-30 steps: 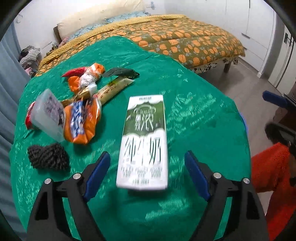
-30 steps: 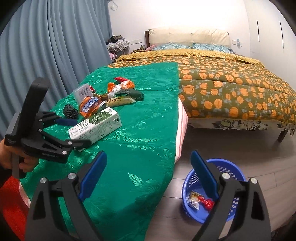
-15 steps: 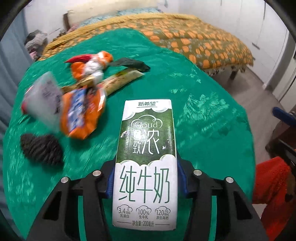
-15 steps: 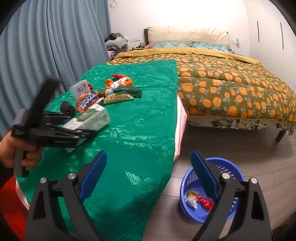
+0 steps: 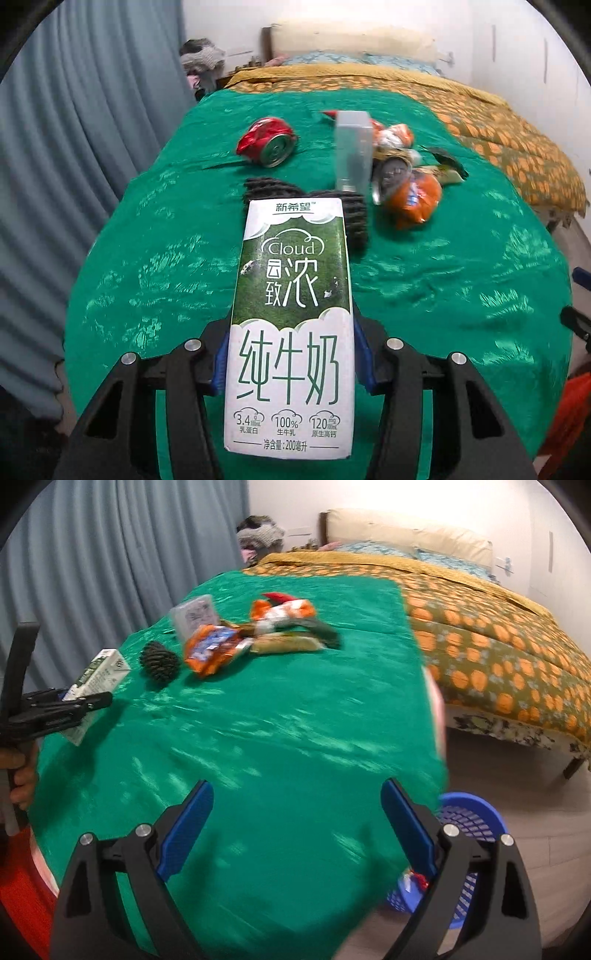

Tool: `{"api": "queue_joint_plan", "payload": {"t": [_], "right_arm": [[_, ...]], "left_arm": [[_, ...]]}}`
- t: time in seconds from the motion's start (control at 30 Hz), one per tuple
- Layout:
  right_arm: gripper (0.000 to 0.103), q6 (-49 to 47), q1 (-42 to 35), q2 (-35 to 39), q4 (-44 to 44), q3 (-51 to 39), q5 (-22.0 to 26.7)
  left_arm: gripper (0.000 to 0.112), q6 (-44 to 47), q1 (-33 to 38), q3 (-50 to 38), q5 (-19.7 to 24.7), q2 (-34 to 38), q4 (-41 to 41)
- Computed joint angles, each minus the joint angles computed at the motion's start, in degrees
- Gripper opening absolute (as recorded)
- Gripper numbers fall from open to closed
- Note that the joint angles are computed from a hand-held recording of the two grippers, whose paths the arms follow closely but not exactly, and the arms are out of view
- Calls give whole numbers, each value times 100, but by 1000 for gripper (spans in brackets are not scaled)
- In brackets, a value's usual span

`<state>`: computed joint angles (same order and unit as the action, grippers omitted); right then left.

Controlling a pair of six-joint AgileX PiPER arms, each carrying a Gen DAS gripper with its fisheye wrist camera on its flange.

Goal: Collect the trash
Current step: 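Lift the milk carton with the left tool while the right tool grasps the orange can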

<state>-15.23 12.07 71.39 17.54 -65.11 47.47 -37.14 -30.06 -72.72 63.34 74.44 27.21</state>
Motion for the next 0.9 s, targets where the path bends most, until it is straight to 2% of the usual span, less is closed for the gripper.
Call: {"api": "queue_joint_plan", "payload": {"t": [0.1,0.3,0.37,0.43,0.6,0.7,0.73,0.77,0.8,0.9], "right_arm": [[90,632,484,646,-165,-736,127],[90,1860,1312,2396,-857,-2859,492],[96,2285,1424,2983,-973,-3621,729],[97,2599,1488,3505,-1012,-4311,1024],[97,3249,1518,4240,-1160,-5264,1344],[97,3323,1418,4447,-931,-5480,1399],[92,3303,1380,4485,-849,-5513,1424],[77,3288,1368,4520,-817,-5573,1475],[71,3221,1341,4525,-736,-5574,1475],[67,2923,1314,4396,-628,-5422,1385]], "left_arm": [[52,69,243,58,-163,8,-189],[53,316,582,216,-348,11,-562],[59,313,600,257,-339,10,-510],[65,271,604,336,-346,-22,-433],[69,394,699,371,-374,-46,-494],[71,472,751,370,-385,-47,-528],[71,494,769,371,-387,-56,-552],[71,522,792,370,-391,-62,-585],[71,543,810,373,-395,-73,-616],[71,613,845,360,-405,-81,-681]]}}
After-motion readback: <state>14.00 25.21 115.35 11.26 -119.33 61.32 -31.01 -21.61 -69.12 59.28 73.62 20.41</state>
